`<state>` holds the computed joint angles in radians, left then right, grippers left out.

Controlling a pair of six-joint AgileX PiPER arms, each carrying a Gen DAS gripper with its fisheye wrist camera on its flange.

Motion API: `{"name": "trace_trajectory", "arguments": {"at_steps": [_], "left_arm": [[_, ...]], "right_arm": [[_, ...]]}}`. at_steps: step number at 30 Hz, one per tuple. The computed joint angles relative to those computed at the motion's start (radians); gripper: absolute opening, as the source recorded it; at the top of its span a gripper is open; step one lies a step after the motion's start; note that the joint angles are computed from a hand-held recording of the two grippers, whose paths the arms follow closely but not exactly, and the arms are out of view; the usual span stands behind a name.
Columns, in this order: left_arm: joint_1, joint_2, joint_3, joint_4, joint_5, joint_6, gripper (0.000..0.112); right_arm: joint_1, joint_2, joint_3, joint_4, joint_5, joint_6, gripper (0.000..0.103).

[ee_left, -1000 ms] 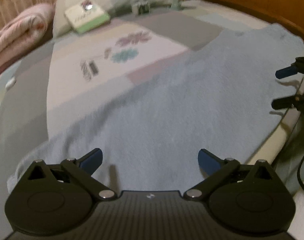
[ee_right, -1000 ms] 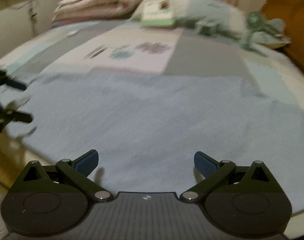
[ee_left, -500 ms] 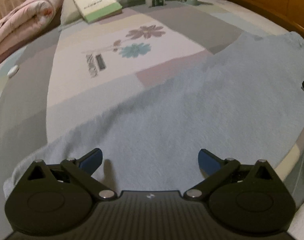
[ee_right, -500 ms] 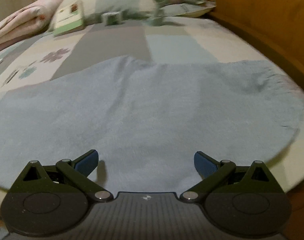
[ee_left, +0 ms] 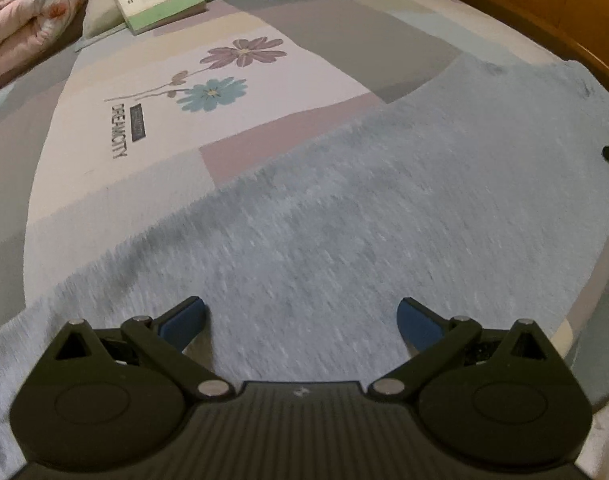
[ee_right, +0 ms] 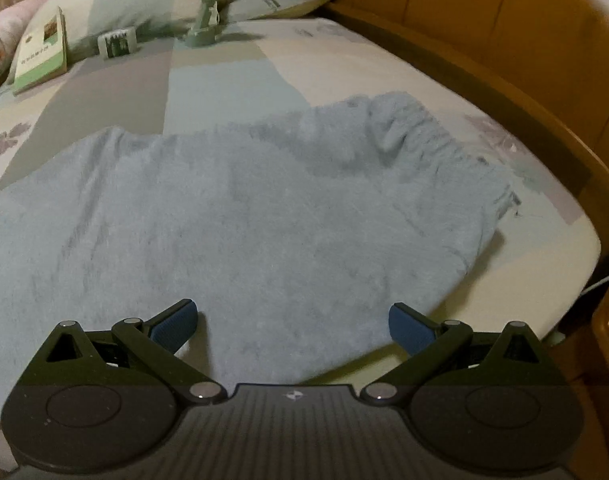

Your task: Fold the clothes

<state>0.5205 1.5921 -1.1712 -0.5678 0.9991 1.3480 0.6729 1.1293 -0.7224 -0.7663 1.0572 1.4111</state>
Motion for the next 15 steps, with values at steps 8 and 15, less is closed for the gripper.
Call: {"name": "trace_trajectory", "arguments": {"at_steps": [8,15], "left_arm": [[-0.066,-0.041,0.019,0.014,-0.083,-0.036,0.102],[-0.111,-0.025,0.008,0.061,-0.112,-0.110,0.102]], "right_arm": [[-0.307,0.159,-0.155,0.000,-0.169,-0.189,0.103],[-0.546,0.329,-0.251,0.100,-0.297,-0.309,0.103]]}}
